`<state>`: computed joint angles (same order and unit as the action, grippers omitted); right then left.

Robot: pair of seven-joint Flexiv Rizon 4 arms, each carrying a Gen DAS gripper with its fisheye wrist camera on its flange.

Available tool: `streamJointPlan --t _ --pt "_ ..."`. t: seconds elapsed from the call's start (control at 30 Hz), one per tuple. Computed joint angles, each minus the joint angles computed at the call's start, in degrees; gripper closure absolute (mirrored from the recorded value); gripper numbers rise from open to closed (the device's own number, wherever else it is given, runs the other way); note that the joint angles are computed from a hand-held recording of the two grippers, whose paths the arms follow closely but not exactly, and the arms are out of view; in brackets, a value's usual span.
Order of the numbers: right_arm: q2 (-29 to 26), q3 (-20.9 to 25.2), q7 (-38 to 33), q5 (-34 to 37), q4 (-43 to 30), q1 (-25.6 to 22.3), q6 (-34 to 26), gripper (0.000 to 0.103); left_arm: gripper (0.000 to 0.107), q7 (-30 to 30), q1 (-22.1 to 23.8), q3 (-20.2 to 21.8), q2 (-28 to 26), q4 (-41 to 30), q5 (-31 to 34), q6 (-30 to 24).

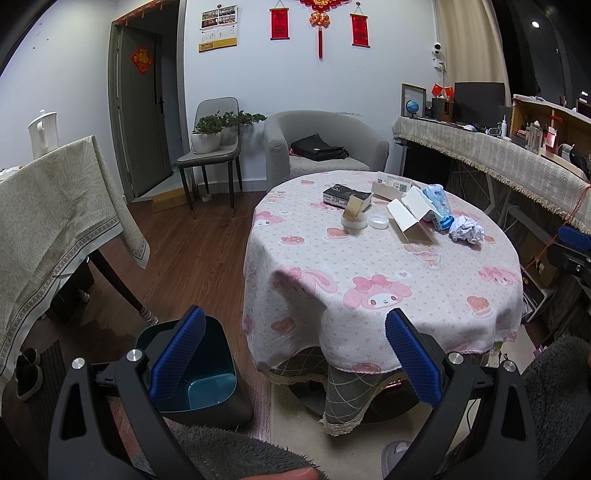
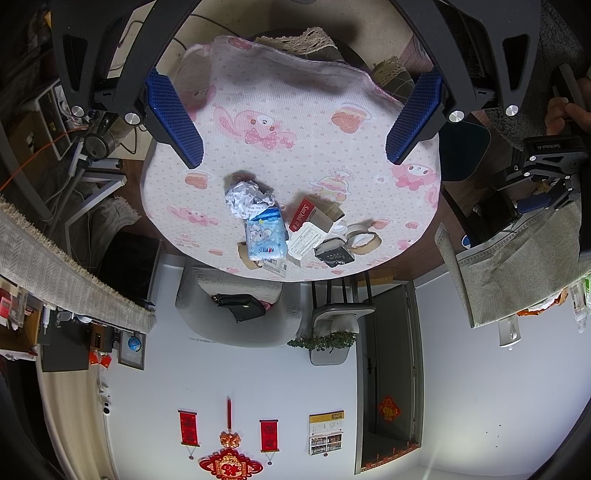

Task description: Collect trash

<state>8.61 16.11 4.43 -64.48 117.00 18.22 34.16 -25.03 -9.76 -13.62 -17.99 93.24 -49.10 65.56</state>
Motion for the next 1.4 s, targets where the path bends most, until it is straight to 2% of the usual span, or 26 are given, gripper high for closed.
streamJointPlan --t 0.63,0.8,1.03,1.17,1.27,1.3,1.37,1.4 --pt "-0.7 -0.3 1.2 -0.3 -0.5 0.0 0.2 0.002 0.007 -3.3 0.1 0.8 -0.4 -1.5 3.0 -2.0" --pt "0.5 -0.2 1.0 0.3 0.6 -0.5 1.5 0.002 0.008 -3.6 0.3 0.7 -0.4 -1.6 3.4 -2.7" --pt "0.0 0.6 -3.0 1.9 -1.1 0.6 -3.9 0.003 0.008 -4.0 0.4 0.7 -1.1 -2.8 5.2 -2.8" --pt "0.9 -0.7 0.3 -0.8 -0.2 -0.9 -0.1 0.002 0.009 -1.8 1.0 -0.6 -2.6 -5.5 4.1 -5.0" --pt "0.1 -1.7 -0.5 -0.8 -0.5 -2.1 1.8 0.002 0.010 -1.3 0.6 -1.1 -4.8 -9.0 5.0 -6.3" --pt "-0.2 -2.0 -0.9 -0.6 -0.5 -2.4 2.7 0.002 0.012 -1.6 0.4 -1.1 -5.5 -10.1 5.7 -7.0" --pt "-0.4 -2.9 -2.0 0.0 -0.4 -3.3 4.9 0.002 0.024 -2.7 -0.1 -1.1 -7.7 -13.8 8.0 -9.8" --pt "-0.6 -3.5 -2.7 0.4 -0.2 -3.9 6.7 0.002 0.025 -3.2 -0.6 -1.1 -9.2 -16.4 9.6 -11.4"
